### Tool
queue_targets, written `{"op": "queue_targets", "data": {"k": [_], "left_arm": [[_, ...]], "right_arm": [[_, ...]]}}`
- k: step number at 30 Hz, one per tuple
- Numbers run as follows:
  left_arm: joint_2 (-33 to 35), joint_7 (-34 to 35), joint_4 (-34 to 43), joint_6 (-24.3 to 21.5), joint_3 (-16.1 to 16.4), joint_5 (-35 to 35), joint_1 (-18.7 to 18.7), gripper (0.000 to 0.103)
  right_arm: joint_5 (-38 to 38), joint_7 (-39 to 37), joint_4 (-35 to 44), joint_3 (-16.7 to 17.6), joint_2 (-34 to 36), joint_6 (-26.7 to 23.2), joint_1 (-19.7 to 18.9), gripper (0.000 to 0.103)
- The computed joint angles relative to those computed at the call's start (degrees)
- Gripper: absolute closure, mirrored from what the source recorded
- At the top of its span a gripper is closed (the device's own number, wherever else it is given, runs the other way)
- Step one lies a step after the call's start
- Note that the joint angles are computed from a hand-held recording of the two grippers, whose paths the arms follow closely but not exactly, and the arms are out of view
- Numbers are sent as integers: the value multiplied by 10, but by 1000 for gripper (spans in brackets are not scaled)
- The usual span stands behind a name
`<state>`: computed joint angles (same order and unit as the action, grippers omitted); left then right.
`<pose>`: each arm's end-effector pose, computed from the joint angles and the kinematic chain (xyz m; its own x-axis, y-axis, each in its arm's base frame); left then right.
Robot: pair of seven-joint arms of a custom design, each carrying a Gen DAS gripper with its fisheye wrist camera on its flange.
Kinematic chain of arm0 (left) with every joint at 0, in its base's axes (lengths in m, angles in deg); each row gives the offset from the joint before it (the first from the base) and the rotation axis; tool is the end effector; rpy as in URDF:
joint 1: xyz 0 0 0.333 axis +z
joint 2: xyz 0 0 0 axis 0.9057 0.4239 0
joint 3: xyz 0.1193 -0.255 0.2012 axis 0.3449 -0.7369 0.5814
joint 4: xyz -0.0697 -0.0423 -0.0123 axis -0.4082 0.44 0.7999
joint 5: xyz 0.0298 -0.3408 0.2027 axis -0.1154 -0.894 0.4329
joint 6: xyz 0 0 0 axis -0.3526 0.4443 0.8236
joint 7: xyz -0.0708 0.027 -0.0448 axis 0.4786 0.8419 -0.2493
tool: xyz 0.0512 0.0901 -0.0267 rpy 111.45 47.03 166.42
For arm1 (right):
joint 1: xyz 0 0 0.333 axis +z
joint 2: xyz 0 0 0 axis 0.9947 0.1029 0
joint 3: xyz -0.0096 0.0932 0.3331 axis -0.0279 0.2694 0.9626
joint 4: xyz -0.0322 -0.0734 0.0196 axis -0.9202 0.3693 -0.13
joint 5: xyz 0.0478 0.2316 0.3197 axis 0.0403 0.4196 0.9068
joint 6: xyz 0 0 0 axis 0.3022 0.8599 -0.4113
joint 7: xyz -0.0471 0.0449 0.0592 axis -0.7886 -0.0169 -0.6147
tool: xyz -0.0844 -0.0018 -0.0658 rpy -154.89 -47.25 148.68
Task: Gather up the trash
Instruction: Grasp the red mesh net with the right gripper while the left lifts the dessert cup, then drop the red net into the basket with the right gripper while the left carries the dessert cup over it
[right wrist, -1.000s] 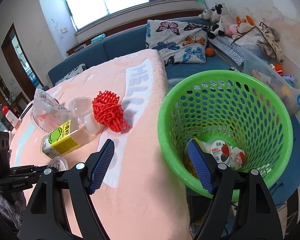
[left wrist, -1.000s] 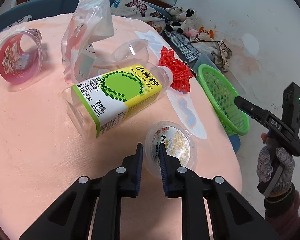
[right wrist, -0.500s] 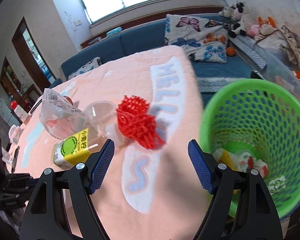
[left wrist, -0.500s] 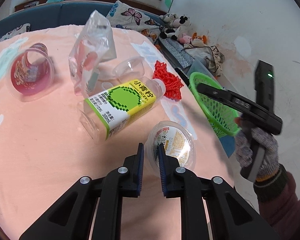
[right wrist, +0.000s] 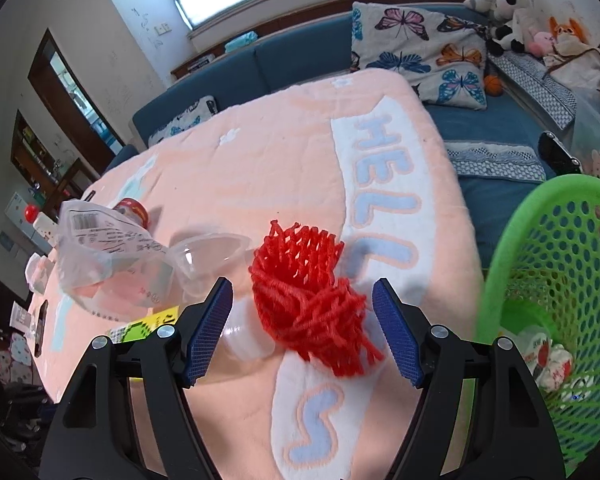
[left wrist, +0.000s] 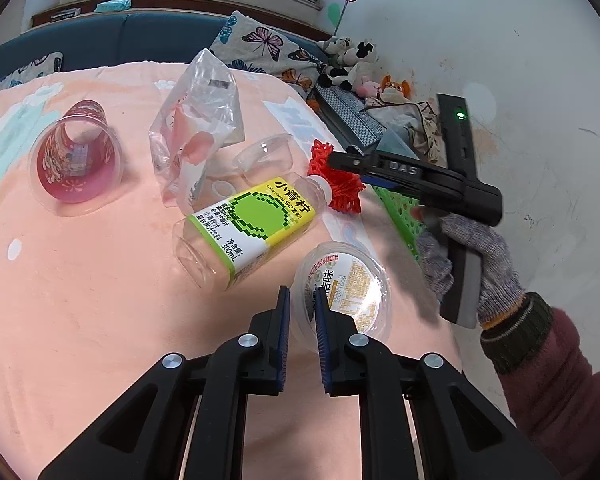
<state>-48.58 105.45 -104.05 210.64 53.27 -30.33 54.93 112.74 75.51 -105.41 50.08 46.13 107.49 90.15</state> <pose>0.4861 -0.2804 0.4122 -0.1146 -0.8986 0.4235 -0.7827 -0.1808 -0.5955 0.6857 0.2758 0.4042 0.4549 -0.8294 -0.3243 -0.7736 -0.1877 -0.6052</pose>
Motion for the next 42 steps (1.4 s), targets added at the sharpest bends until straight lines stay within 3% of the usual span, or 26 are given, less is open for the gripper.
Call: {"op": "queue_targets", "data": {"k": [3,4,6,8,11,13,16,28,37,39,42], "left_arm": [[-4,8,-3,0,-8,-10,6,91],[-6,-7,-5,0,12,4,-13,91],[-7,-10,-5,-1,16,6,-17,91],[-9,-2,-5,-2,6,-2,-6,91],[-9,-2,-3,-6,16,-3,-15,92],[-10,-14,-3,-7,38,10,-33,92],[-9,-14,0,-8,42,12,-36,92],[23,5,63,-35,50,39,-45,93],[85,-43,167,-81,119,143,-116,94],[101,-65,196,-94,147,181,-143,94],[123,-77,233,-114,149,203,-146,94]], "right_arm": [[-8,21,21,-10,15,-17,8,31],[-10,26,28,-11,20,-24,9,31],[-13,32,38,-13,28,-36,11,31],[-19,41,46,-18,34,-48,16,35],[0,35,45,-6,36,-52,3,42],[8,27,37,-3,30,-45,0,49],[21,13,20,1,20,-33,-6,52],[158,-106,-96,48,-75,54,-70,54],[242,-145,-163,-14,-139,90,-61,54],[246,-142,-175,-31,-147,99,-56,53],[250,-137,-186,-47,-152,104,-54,51]]}}
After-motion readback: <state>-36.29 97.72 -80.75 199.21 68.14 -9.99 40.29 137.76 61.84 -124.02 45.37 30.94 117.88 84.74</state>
